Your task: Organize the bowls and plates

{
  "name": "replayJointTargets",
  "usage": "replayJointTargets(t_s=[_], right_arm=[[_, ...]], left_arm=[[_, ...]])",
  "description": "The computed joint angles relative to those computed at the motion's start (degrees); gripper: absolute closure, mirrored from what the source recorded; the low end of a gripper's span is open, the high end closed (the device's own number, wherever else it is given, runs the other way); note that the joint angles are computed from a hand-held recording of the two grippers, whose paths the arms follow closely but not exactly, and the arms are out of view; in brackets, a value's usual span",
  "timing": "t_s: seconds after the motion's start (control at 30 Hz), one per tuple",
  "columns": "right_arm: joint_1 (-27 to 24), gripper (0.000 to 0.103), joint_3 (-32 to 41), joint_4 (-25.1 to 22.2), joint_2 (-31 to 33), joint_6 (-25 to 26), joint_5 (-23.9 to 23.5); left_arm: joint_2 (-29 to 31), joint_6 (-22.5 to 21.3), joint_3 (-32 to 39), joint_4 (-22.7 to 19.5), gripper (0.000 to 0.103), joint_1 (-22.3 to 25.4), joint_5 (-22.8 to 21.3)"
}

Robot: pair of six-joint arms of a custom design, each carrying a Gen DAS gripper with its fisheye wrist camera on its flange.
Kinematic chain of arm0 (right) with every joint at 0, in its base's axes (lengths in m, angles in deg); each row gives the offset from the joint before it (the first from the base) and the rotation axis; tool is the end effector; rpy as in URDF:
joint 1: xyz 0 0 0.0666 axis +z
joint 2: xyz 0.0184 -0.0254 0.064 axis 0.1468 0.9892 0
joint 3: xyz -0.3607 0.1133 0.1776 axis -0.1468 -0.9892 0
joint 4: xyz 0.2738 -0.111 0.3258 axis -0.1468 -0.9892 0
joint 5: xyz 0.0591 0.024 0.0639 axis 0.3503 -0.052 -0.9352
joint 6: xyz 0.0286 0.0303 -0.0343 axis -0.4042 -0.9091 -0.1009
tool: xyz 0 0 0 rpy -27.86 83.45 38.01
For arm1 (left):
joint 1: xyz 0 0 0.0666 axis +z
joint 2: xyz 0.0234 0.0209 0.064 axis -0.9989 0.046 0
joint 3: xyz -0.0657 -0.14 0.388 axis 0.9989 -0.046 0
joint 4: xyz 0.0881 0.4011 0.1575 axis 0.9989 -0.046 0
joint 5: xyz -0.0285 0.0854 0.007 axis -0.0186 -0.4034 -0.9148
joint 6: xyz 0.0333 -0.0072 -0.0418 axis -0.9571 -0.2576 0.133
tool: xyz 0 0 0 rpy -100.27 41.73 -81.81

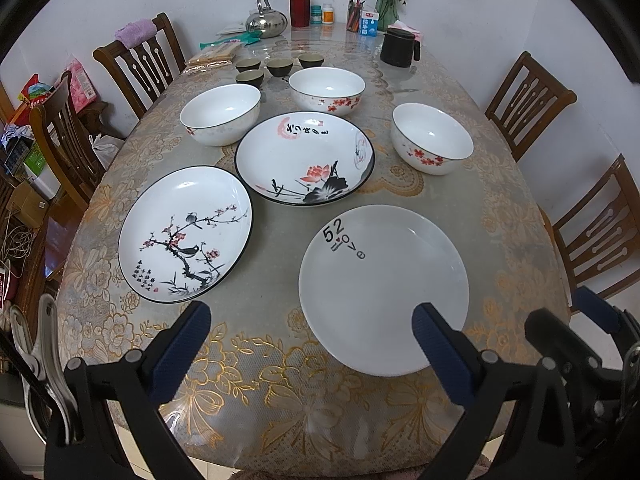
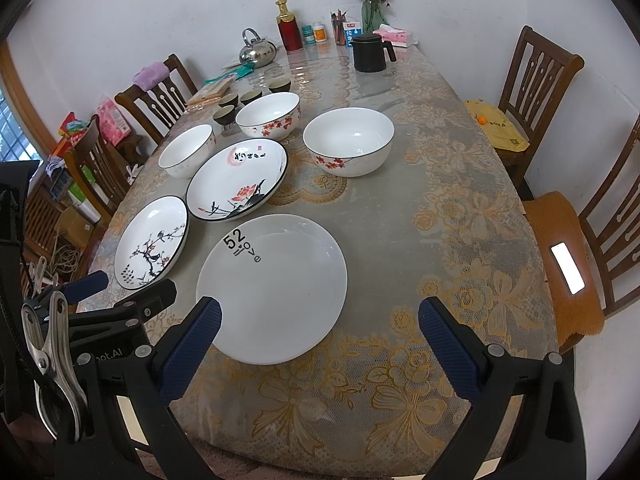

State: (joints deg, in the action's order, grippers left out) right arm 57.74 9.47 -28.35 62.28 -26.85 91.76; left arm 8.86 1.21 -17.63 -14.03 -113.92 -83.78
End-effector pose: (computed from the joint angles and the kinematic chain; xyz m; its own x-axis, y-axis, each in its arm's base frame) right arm 0.3294 0.3651 0.4181 -0.8374 0.0328 -0.5456 -0.0550 0.9881 0.1438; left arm 0.3790 -0.1809 0.3984 -0.8771 -0.0458 -0.4782 -0.0464 0.9989 -0.0107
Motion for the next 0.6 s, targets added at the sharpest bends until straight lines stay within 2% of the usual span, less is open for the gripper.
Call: replayJointTargets(t_s=[0.47, 0.6], right_arm=[[0.6, 0.002, -0.5, -0.6, -0.7, -0.3, -0.4], [0.0, 0.002, -0.2, 0.8, 0.9, 1.2, -1.6]], left_arm=[[-0.1, 0.2, -0.4, -0.3, 0.001, 0.7, 0.8], [0.1, -0.2, -0.5, 0.0, 0.001, 1.8, 1.7]])
